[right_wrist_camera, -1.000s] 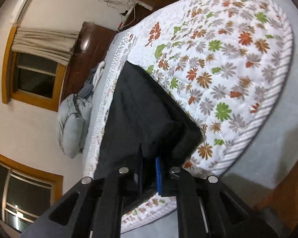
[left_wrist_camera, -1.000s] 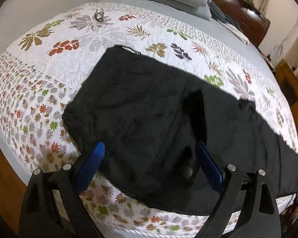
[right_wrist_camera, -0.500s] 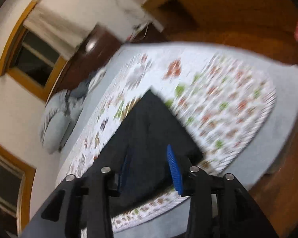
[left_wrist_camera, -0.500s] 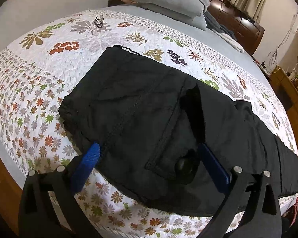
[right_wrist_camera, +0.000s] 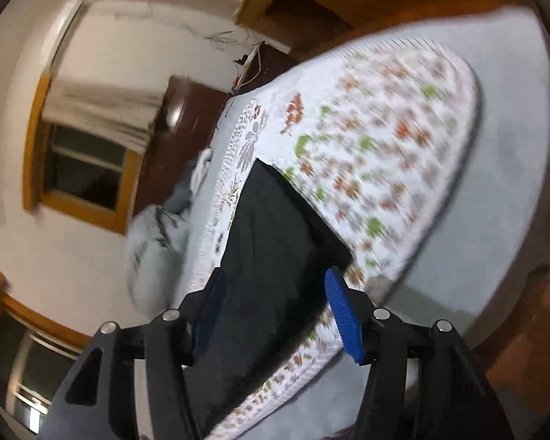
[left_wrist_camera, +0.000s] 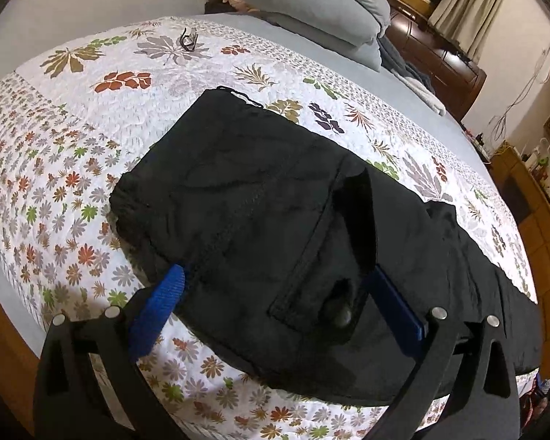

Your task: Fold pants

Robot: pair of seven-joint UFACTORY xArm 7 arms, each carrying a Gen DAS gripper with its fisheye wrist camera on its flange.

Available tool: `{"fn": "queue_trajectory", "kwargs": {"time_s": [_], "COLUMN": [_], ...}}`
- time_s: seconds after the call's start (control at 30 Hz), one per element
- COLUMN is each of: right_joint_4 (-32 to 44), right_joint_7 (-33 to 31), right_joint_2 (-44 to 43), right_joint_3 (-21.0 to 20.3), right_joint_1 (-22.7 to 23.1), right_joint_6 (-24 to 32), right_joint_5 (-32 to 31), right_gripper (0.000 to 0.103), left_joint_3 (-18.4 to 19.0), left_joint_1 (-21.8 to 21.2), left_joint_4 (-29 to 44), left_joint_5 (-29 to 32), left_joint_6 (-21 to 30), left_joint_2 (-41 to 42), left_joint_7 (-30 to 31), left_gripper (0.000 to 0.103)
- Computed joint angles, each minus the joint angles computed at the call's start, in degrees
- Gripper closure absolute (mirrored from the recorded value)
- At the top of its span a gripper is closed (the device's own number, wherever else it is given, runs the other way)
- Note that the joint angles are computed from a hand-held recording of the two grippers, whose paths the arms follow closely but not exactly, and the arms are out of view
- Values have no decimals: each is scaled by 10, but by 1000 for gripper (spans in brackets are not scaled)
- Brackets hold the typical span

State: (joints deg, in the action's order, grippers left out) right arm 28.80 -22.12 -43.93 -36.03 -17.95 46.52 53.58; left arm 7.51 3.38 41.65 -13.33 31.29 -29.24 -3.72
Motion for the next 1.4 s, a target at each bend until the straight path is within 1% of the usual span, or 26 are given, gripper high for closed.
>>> {"fn": "queue_trajectory", "kwargs": {"time_s": [0.03,0.07,0.1,0.17,0.2,0.27,0.33,0.43,0.57,0.7,0.77,0.87,0.97,1.03,1.1,1.13,1.17,1.2,1.23,1.27,1.33,1.4], "right_joint_4": [-10,-18,-19,-24,-23,-16,-8,11,27,35,31,50,56,50,48,52,55,60,64,64,65,68], "right_joint_7": [-6,-8,-10,-25,-36,-54,-77,-101,-119,-140,-157,-176,-196,-203,-199,-194,-190,-184,-179,-177,-167,-152], "right_joint_2": [-2,-4,-1,7,14,35,54,85,114,135,139,177,190,188,191,195,197,199,202,202,191,176], "right_joint_3": [-15,-22,-26,-39,-45,-53,-54,-43,-29,-5,9,16,43,57,69,75,82,88,93,95,110,122], "right_joint_1": [2,-1,2,3,6,12,13,13,1,-11,-18,-14,-23,-38,-54,-58,-62,-65,-67,-70,-74,-71], "right_joint_6": [4,7,8,13,17,25,35,46,70,85,86,109,106,105,110,113,113,113,114,114,96,76], "right_joint_5": [14,20,32,47,56,77,99,125,151,181,203,251,273,278,275,274,269,262,258,254,245,233], "right_gripper": [44,44,41,39,37,34,29,27,27,27,27,27,27,35,39,45,51,65,75,76,80,82], "left_joint_3": [-3,-6,-8,-9,-9,-11,-15,-19,-19,-20,-20,-22,-21,-19,-19,-20,-20,-21,-21,-21,-20,-20], "left_joint_1": [3,4,6,6,7,9,12,15,14,15,15,16,16,14,15,15,15,15,15,15,14,15], "left_joint_4": [1,1,2,2,1,1,3,5,6,7,7,7,6,6,6,6,6,5,5,5,4,4], "left_joint_5": [5,8,12,13,14,16,22,33,38,42,44,48,49,46,45,46,47,48,49,50,49,50], "left_joint_6": [1,2,3,2,1,-1,-1,1,2,3,3,4,4,2,1,1,2,3,4,4,5,6], "left_joint_2": [1,1,2,2,3,4,6,9,10,11,11,10,9,10,10,10,10,9,8,8,6,5], "left_joint_7": [-1,-4,-5,-7,-9,-16,-25,-31,-34,-37,-39,-41,-41,-42,-44,-46,-45,-46,-45,-45,-43,-44], "left_gripper": [3,3,3,3,3,3,3,3,3,3,3,3,3,3,3,3,3,3,3,3,3,3]}}
